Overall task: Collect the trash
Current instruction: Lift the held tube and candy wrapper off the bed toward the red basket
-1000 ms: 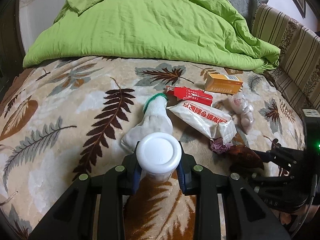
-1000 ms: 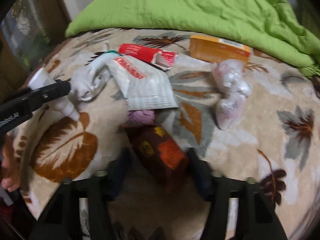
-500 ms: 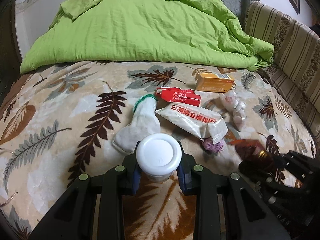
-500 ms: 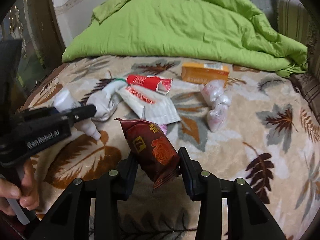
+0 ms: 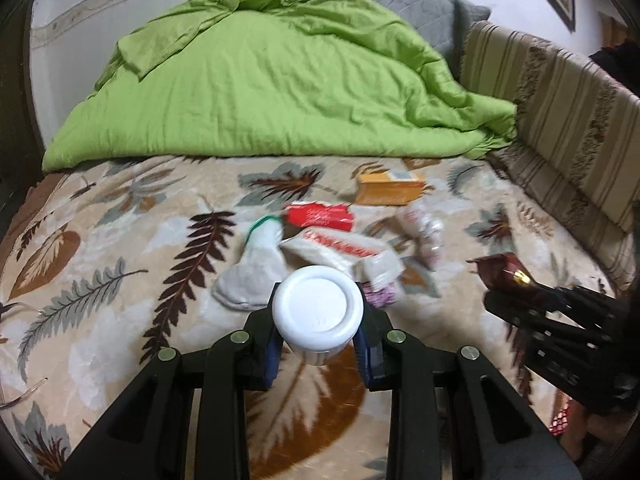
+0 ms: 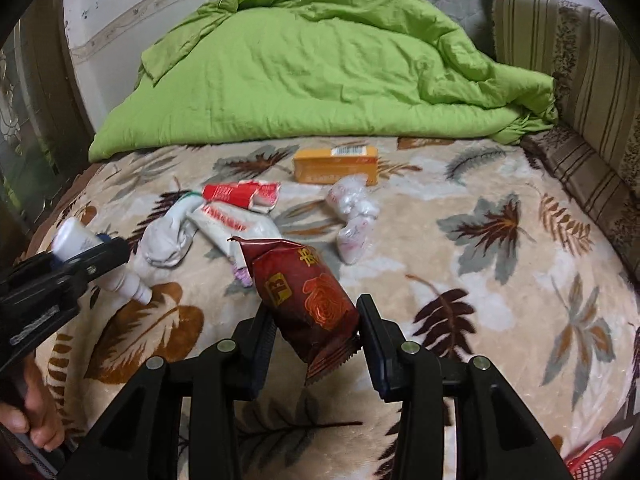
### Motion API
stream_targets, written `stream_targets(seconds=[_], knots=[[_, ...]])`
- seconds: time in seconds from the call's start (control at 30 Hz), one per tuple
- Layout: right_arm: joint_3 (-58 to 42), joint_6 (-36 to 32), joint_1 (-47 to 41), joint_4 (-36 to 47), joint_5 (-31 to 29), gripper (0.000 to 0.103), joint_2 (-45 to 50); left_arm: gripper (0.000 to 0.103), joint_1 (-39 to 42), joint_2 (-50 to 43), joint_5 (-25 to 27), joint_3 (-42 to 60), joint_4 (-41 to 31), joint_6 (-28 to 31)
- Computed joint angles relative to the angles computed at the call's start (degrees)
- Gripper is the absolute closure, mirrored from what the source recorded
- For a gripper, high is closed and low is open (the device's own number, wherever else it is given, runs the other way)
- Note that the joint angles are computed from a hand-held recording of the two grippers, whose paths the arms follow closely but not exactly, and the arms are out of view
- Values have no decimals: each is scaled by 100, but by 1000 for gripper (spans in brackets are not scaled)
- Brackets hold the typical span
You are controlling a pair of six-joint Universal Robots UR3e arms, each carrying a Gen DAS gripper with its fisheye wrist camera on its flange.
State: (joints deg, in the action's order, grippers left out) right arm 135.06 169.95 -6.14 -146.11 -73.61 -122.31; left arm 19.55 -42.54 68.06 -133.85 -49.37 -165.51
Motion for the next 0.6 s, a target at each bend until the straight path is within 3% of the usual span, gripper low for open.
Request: stream_targets(seconds=[0.17, 0.6], knots=[[-40, -71, -147, 128, -86, 60, -53, 74, -489, -159, 461, 30, 426, -184], [-37, -263, -130, 91, -201, 60, -232, 74, -596, -448, 692, -23, 717, -223]])
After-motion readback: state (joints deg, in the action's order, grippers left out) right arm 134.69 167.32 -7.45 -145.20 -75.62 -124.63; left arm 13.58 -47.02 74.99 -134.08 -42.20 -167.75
